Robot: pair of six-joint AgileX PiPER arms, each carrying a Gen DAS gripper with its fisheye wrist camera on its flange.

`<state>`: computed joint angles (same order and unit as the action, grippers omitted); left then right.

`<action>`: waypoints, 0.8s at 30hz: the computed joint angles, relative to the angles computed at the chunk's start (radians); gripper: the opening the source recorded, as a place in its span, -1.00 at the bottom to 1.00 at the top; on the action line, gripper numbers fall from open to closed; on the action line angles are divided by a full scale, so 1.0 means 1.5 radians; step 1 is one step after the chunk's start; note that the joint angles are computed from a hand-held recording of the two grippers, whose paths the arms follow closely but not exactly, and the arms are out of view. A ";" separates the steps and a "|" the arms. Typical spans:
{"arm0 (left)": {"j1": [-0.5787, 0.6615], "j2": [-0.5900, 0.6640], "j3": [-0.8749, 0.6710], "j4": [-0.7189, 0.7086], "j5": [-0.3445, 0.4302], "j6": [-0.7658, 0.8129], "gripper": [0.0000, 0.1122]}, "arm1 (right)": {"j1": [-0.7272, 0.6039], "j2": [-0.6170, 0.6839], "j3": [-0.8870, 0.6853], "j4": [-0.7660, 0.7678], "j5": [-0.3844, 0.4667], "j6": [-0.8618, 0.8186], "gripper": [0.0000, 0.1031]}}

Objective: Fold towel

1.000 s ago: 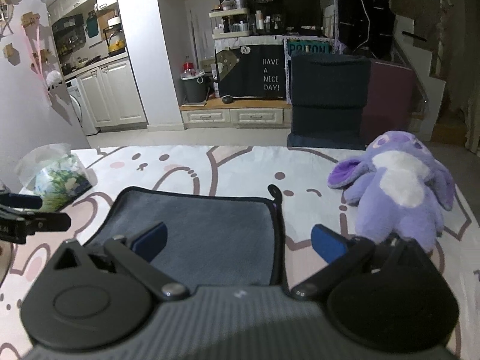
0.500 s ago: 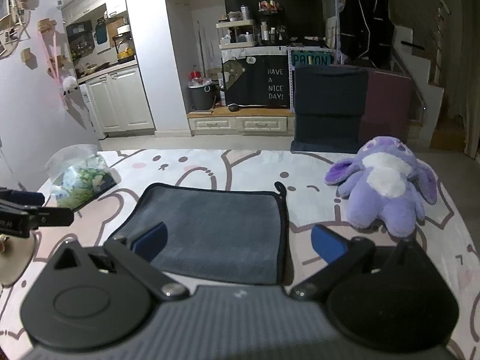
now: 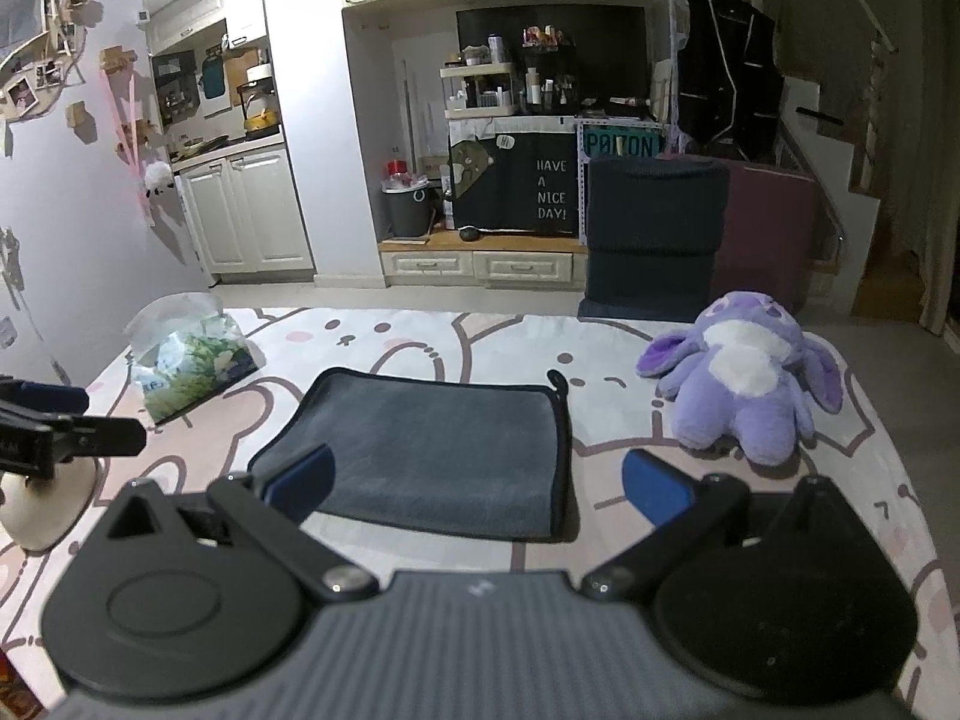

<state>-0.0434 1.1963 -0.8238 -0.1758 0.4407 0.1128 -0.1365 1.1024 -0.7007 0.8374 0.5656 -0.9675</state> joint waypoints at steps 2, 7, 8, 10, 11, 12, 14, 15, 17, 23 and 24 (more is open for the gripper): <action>-0.004 -0.016 0.003 -0.001 0.011 -0.002 0.84 | -0.015 -0.017 0.006 0.004 0.016 -0.005 0.99; -0.018 -0.057 0.014 0.010 0.029 -0.020 0.84 | -0.051 -0.063 0.017 0.011 0.062 -0.018 0.99; -0.024 -0.066 0.015 0.025 0.033 -0.037 0.84 | -0.056 -0.072 0.020 0.010 0.069 -0.019 0.99; -0.034 -0.083 0.020 0.046 0.040 -0.059 0.84 | -0.065 -0.091 0.026 0.008 0.080 -0.021 0.99; -0.039 -0.091 0.022 0.055 0.044 -0.070 0.84 | -0.070 -0.101 0.029 0.008 0.085 -0.023 0.99; -0.043 -0.098 0.024 0.061 0.048 -0.077 0.84 | -0.077 -0.110 0.032 0.007 0.092 -0.025 0.99; -0.045 -0.110 0.030 0.059 0.055 -0.077 0.84 | -0.097 -0.125 0.040 0.018 0.110 -0.042 0.99; -0.048 -0.117 0.034 0.062 0.058 -0.082 0.84 | -0.110 -0.132 0.042 0.024 0.124 -0.053 0.99; -0.063 -0.131 0.043 0.098 0.061 -0.118 0.84 | -0.130 -0.146 0.045 0.026 0.147 -0.061 0.99; -0.070 -0.171 0.070 0.088 0.072 -0.110 0.84 | -0.203 -0.188 0.058 0.048 0.227 -0.101 0.99; -0.071 -0.178 0.075 0.088 0.073 -0.111 0.84 | -0.215 -0.194 0.060 0.052 0.240 -0.108 0.99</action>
